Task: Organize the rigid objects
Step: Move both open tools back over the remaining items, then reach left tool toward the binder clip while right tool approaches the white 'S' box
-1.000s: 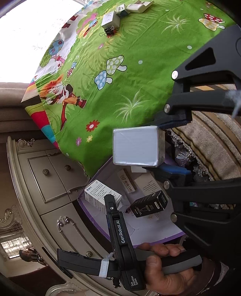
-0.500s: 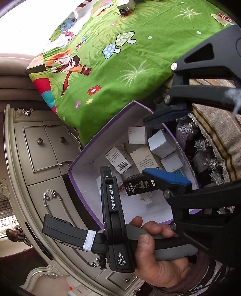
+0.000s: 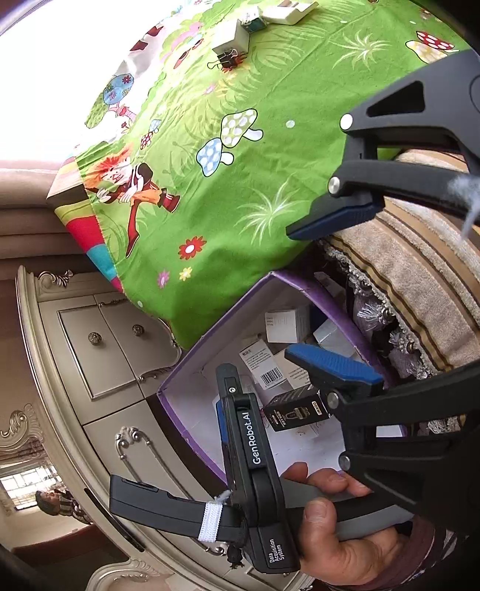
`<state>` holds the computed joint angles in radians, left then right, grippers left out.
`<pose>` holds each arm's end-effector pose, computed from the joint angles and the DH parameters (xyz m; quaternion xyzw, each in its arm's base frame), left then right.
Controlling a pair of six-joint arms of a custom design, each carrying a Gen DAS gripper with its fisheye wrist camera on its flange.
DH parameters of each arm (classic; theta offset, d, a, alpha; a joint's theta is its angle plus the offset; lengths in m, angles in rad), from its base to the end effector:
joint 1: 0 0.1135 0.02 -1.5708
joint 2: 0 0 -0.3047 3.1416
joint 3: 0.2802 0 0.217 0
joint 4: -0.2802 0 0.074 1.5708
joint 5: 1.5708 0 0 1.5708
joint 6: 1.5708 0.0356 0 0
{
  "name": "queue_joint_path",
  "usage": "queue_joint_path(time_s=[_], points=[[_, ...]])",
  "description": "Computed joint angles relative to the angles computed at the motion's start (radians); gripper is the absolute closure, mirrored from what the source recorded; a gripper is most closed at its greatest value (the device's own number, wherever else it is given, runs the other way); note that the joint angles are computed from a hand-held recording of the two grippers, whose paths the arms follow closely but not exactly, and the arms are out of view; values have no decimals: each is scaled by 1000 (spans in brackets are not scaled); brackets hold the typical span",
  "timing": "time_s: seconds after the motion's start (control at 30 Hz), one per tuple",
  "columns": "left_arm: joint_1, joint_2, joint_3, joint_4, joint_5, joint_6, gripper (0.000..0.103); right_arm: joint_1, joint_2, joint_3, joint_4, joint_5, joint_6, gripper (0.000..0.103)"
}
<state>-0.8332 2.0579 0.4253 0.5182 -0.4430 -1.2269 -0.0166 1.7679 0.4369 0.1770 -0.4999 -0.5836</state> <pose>0.1837 -0.1795 0.0756 -0.2346 0.9222 -0.0791 0.2971 0.2303 0.0132 0.1277 -0.3143 0.8958 0.1719 0.2630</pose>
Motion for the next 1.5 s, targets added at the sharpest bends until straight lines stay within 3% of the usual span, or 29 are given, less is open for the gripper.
queue_joint_path(time_s=[0.43,0.83,1.13,1.3,1.5], points=[[4,26,357,-238,56,123,43,-254,145,332,-147,24,21,33],[36,169,815,-474,130,205,39,-372,360,751,-289,87,228,32],[60,353,1209,-647,198,212,39,-406,550,1013,-280,221,358,31],[79,493,1467,-748,257,215,39,-418,630,1041,-215,273,348,31],[98,666,1714,-762,363,192,39,-414,696,1054,-175,291,310,31]])
